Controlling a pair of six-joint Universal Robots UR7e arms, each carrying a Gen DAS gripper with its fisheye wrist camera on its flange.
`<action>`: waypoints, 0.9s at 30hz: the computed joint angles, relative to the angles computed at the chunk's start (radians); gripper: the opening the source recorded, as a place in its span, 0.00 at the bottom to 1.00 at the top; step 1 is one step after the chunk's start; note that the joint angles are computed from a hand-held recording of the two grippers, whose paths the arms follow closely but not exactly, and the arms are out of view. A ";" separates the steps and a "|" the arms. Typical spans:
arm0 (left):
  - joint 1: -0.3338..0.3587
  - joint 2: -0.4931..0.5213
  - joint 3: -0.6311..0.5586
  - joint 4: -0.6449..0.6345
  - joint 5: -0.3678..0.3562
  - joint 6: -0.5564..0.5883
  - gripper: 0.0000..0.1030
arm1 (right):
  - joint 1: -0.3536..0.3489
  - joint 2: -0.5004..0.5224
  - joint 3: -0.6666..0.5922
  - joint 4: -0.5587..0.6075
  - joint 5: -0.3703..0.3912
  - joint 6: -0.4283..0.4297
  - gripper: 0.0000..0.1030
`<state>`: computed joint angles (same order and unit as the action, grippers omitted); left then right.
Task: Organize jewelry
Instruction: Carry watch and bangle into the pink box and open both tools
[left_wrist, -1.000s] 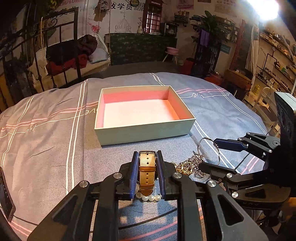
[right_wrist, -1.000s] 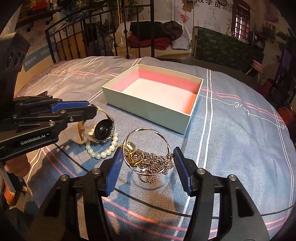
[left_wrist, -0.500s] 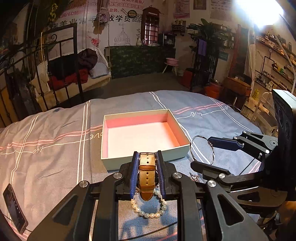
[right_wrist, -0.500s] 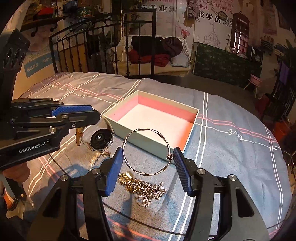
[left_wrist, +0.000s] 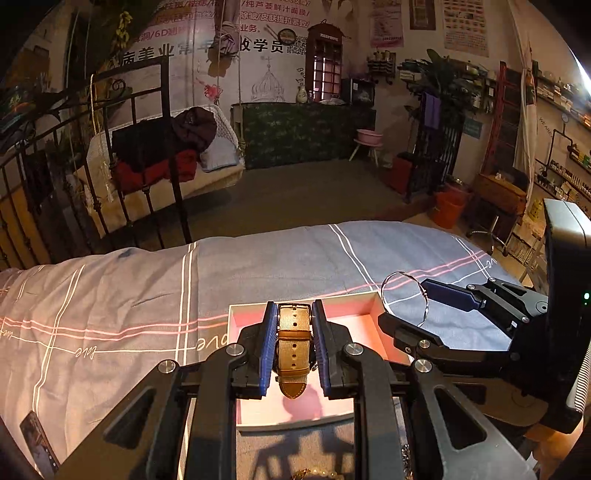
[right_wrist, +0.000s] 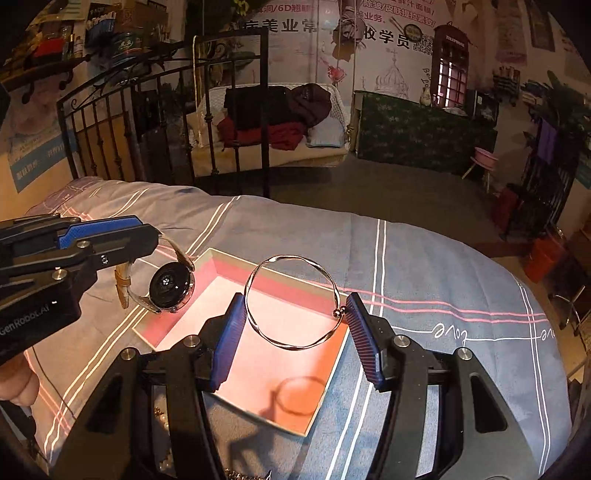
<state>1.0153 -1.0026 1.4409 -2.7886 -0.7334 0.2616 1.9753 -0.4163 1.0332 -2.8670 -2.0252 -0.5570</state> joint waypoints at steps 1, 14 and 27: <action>0.002 0.013 -0.016 0.008 0.006 -0.001 0.18 | -0.002 0.019 -0.039 0.027 -0.007 0.007 0.55; 0.072 0.099 -0.144 0.266 0.023 -0.179 0.18 | -0.020 0.155 -0.239 0.223 -0.097 0.034 0.55; 0.084 0.090 -0.121 0.320 0.020 -0.237 0.27 | -0.021 0.170 -0.189 0.202 -0.162 -0.015 0.63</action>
<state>1.0996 -0.9128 1.3195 -2.4690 -0.7134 0.0245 1.9545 -0.2462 0.8438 -2.6649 -2.1876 -0.5723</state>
